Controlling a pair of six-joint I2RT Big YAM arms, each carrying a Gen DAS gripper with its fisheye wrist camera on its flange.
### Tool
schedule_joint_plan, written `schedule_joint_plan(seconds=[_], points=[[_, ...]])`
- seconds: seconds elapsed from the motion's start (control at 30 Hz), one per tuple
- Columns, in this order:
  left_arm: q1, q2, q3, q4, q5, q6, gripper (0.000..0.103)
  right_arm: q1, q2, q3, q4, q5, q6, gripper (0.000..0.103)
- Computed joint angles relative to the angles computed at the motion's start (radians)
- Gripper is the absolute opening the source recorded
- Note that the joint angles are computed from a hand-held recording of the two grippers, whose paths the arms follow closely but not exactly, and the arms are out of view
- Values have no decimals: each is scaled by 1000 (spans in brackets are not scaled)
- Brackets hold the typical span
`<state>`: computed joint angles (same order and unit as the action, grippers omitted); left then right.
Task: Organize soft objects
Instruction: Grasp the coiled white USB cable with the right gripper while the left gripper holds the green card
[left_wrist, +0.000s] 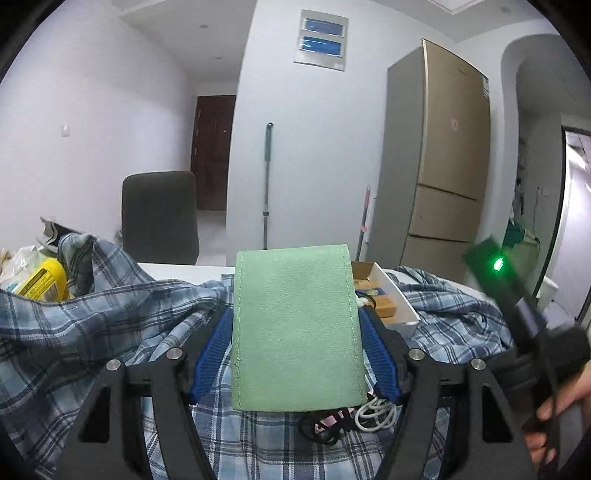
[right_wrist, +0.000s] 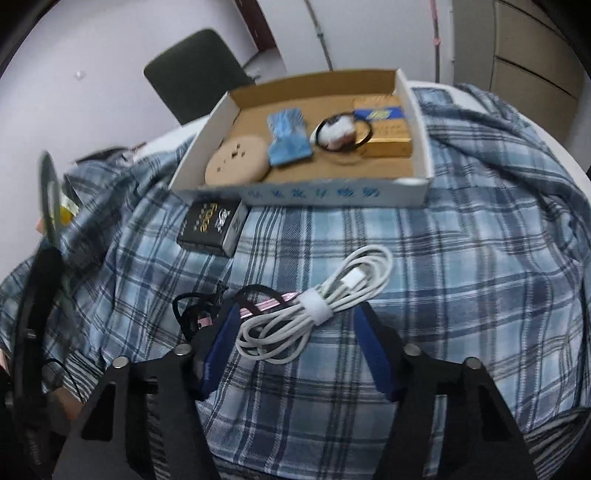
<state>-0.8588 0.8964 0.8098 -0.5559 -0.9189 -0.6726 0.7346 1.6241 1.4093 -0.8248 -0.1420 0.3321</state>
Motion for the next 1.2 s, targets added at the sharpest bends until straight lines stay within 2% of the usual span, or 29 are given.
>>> schedule_joint_plan(seconds=[0.07,0.2,0.37,0.5,0.57,0.73,0.77,0.8,0.83,0.87,0.9,0.97,1.07,1.2], points=[[4,-9,-3,-4,-6,-15,71,5,16,13,-24,22,16,45],[-2,-15,-10,2,-24,-13,71,10,39,24,-30,47,33,37],[-19,-7,-8,16,-46,11,71,14,30,26,-43,72,-2,25],[-17,-7,-8,14,-41,8,71,4,22,49,-109,52,-115,25],[-13,-6,-6,8,-34,-1,71,0,16,56,-139,78,-172,25],[-5,-8,-8,3,-21,-8,71,-11,62,128,-280,96,-357,25],[-5,-9,-8,5,-20,-6,71,-14,64,128,-284,103,-358,26],[-3,-9,-9,6,-19,-4,71,-17,64,123,-283,112,-342,35],[-4,-7,-8,4,-20,-5,71,-23,59,115,-276,111,-314,44],[-5,-6,-7,3,-20,-5,71,-31,48,99,-254,89,-288,66],[-5,-5,-7,3,-18,-4,71,-40,30,75,-216,53,-263,71],[-2,-6,-8,3,-16,-4,71,-43,10,52,-189,35,-241,71],[2,-5,-9,6,-11,-5,71,-23,-5,29,-172,81,-246,71],[2,-2,-7,3,-7,-7,71,17,-4,12,-190,150,-298,71]])
